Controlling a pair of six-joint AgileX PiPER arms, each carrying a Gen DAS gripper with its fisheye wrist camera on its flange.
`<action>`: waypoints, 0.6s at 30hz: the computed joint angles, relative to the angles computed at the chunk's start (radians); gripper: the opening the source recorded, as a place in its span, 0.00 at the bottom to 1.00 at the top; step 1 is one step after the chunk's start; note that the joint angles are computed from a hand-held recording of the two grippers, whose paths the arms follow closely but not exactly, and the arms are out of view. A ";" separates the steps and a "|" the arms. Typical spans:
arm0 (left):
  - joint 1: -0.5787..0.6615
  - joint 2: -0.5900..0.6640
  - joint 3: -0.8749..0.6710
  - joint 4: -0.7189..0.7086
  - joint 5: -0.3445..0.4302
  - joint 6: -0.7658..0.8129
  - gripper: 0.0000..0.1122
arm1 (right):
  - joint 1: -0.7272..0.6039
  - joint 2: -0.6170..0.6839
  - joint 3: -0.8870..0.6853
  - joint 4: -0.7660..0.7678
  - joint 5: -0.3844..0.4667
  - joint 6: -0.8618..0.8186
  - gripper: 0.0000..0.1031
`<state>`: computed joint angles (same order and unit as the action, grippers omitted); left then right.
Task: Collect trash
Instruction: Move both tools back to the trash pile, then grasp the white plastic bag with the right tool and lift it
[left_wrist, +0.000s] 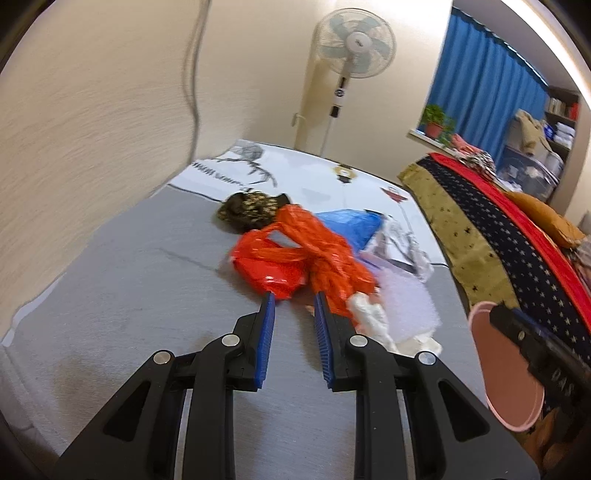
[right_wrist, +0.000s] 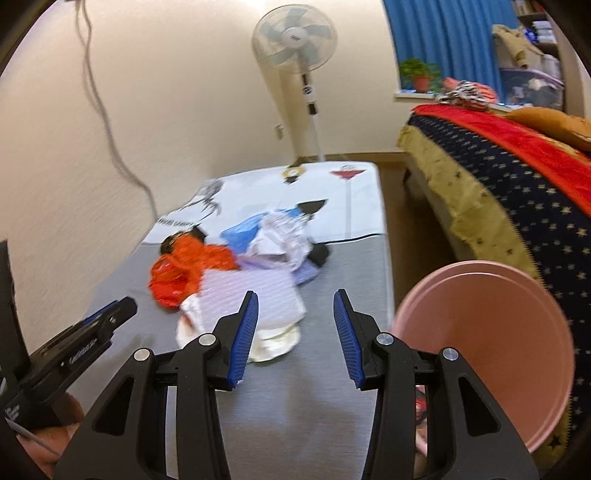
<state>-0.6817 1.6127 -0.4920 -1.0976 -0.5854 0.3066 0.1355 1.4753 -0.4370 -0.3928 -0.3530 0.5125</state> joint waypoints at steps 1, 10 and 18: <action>0.010 0.000 0.003 -0.002 0.000 -0.005 0.20 | 0.013 0.014 -0.006 -0.006 -0.005 0.005 0.42; 0.075 0.019 -0.004 -0.007 0.014 -0.007 0.20 | 0.114 0.143 -0.078 -0.146 -0.005 0.130 0.42; 0.106 0.059 -0.045 0.043 0.037 -0.027 0.20 | 0.117 0.225 -0.137 -0.423 0.037 0.357 0.22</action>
